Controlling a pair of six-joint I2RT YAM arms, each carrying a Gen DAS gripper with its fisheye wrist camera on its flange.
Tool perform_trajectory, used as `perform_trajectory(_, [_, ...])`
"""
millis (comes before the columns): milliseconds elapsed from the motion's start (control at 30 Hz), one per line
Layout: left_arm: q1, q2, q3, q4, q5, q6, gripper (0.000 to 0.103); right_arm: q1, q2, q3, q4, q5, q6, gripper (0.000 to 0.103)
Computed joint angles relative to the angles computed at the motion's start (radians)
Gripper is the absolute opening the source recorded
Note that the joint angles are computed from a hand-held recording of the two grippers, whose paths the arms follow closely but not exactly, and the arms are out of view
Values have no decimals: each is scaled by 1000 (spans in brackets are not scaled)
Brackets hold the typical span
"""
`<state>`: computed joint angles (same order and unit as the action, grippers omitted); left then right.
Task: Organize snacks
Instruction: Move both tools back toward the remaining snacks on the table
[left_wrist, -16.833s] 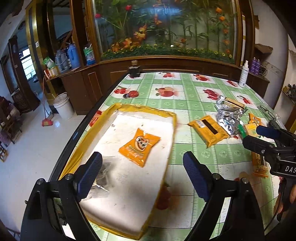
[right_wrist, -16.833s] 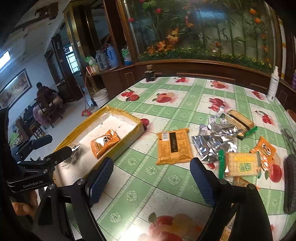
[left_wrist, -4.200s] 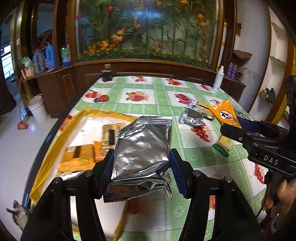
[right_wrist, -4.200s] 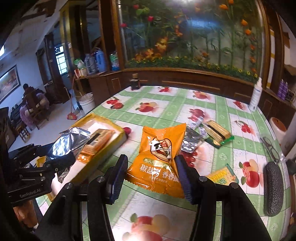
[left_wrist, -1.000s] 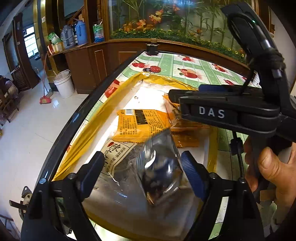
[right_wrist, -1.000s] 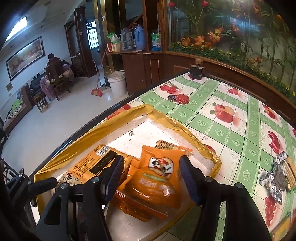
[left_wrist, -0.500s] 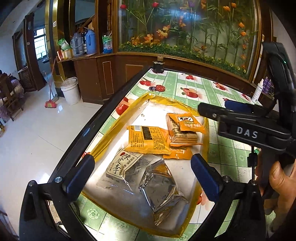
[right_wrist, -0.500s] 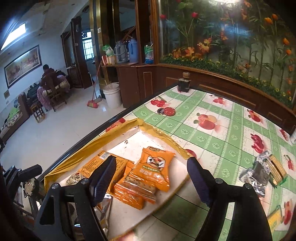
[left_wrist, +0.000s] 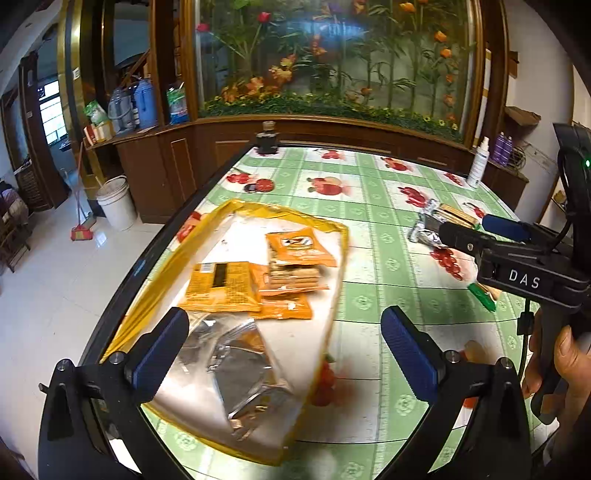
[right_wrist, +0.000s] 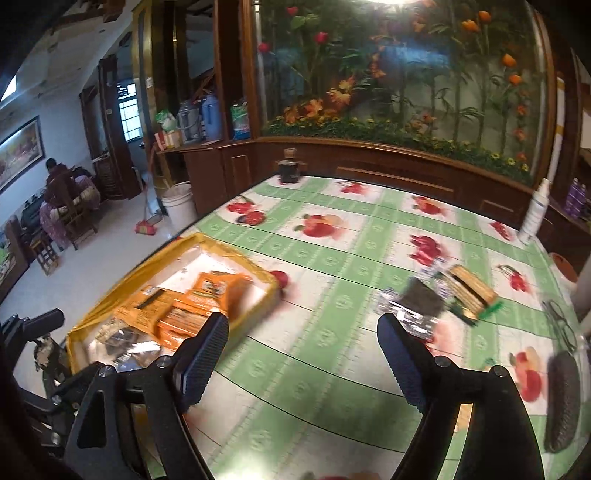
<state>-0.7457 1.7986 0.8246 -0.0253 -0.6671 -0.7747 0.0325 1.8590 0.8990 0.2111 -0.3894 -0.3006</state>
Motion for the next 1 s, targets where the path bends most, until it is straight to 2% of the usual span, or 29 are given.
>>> perform_trajectory(267, [-43,112,174,-61,20,38,103,-219,71,23,-22,-83,-45,86])
perform_trajectory(500, [-46,240,341,-86,68,86,103,-366,200,127,-92,-110,-85,86])
perform_trajectory(700, [-36,358,518,-131,95,146,103,-418,253,172,-112,-118,-76,86])
perform_trajectory(1000, [-1,524,759,-203,140,226,103,-383,311,231,-143,-63,-27,86])
